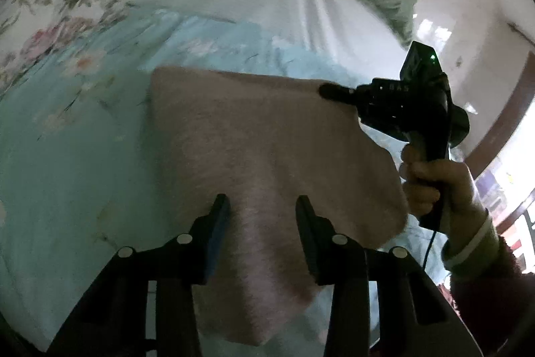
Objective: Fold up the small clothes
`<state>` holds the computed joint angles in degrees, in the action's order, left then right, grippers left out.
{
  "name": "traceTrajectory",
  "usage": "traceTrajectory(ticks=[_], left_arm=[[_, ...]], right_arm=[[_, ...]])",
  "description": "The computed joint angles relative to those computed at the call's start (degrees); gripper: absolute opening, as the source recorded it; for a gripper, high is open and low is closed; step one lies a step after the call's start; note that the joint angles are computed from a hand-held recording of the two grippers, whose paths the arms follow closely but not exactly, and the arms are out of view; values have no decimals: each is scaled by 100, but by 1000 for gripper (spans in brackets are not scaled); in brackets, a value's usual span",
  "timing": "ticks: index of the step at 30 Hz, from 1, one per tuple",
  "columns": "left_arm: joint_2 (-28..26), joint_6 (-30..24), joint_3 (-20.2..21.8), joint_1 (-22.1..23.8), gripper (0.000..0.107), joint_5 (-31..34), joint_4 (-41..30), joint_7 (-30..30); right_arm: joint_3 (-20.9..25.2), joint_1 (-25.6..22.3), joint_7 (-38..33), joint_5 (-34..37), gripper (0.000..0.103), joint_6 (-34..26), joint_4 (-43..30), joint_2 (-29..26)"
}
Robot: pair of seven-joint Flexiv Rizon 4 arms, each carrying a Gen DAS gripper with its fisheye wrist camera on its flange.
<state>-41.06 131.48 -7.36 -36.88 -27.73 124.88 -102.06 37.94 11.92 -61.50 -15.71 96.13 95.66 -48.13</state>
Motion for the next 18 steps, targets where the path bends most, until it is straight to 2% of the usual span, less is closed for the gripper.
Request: traceTrajectory(ticks=[2, 4, 5, 6, 9, 11, 15, 16, 17, 18], left_arm=[[-35, -106, -15, 10, 40, 64, -93, 81], [-119, -371, 99, -179, 40, -164, -243, 296], [-184, -428, 142, -251, 40, -256, -304, 350], [-255, -430, 117, -221, 40, -227, -340, 328], [-360, -340, 62, -170, 42, -139, -352, 194], [-348, -345, 67, -180, 42, -101, -332, 214], [-375, -339, 118, -271, 42, -194, -335, 256], [-386, -304, 111, -280, 42, -203, -332, 239], [-383, -297, 100, -258, 42, -183, -327, 236], [-389, -289, 102, -262, 42, -188, -332, 242]], right_arm=[[-323, 182, 85, 30, 8, -267, -33, 66], [-463, 294, 100, 142, 8, -544, -123, -12], [-720, 468, 220, 187, 8, -667, -119, -13], [-791, 532, 191, 335, 8, -705, -144, -48], [-543, 353, 82, 651, 9, -444, -96, -196], [-675, 453, 152, 716, 14, -420, -24, -68], [-1875, 1359, 505, 795, 16, 84, 266, 521], [-1919, 1426, 400, 813, 16, 208, 231, 552], [-1776, 1332, 364, 650, 16, 184, 125, 491], [-1447, 1112, 332, 314, 16, -102, -107, 333]])
